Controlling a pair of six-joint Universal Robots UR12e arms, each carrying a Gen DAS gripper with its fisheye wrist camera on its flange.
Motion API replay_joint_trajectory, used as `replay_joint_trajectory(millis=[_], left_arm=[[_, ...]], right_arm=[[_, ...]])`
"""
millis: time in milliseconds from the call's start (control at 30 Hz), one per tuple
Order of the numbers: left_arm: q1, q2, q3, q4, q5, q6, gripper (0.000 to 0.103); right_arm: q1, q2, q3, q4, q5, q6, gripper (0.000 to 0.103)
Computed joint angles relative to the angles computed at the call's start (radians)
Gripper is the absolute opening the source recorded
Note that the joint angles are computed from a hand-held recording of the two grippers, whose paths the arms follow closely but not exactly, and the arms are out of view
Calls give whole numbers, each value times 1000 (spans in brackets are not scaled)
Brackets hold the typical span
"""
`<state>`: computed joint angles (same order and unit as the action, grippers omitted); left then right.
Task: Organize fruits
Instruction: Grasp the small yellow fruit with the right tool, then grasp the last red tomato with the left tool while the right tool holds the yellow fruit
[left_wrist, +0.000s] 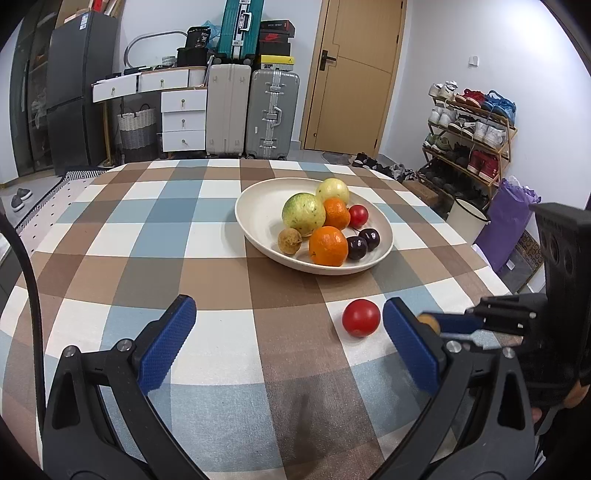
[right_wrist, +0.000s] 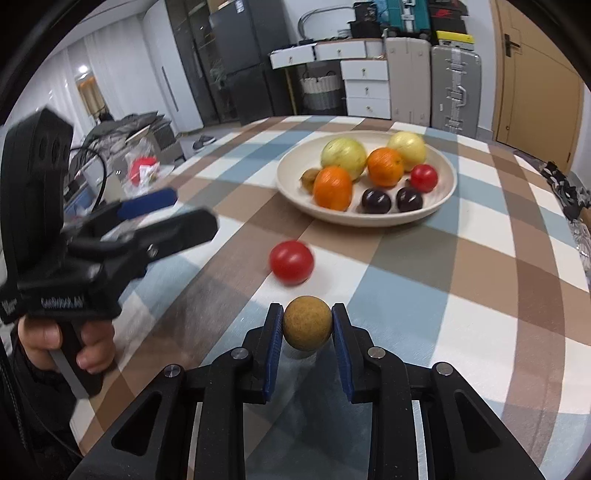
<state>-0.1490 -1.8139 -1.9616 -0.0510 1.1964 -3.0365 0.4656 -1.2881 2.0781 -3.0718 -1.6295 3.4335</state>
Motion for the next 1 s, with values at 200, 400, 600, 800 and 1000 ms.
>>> replay_joint_trajectory(millis=[200, 400, 600, 800, 1000], left_arm=[[-4, -5, 12, -47, -8, 16, 101], [-26, -13, 41, -142, 7, 93, 97], [-51, -34, 89, -269, 37, 126, 85], [-64, -56, 125, -350, 9, 145, 76], [-78, -68, 144, -378, 0, 170, 60]], right_arm=[[-16, 1, 17, -96, -57, 63, 27], [-39, 6, 19, -160, -76, 83, 27], [-65, 10, 36, -196, -14, 110, 27], [-75, 7, 50, -220, 8, 126, 27], [-71, 6, 47, -206, 11, 120, 27]])
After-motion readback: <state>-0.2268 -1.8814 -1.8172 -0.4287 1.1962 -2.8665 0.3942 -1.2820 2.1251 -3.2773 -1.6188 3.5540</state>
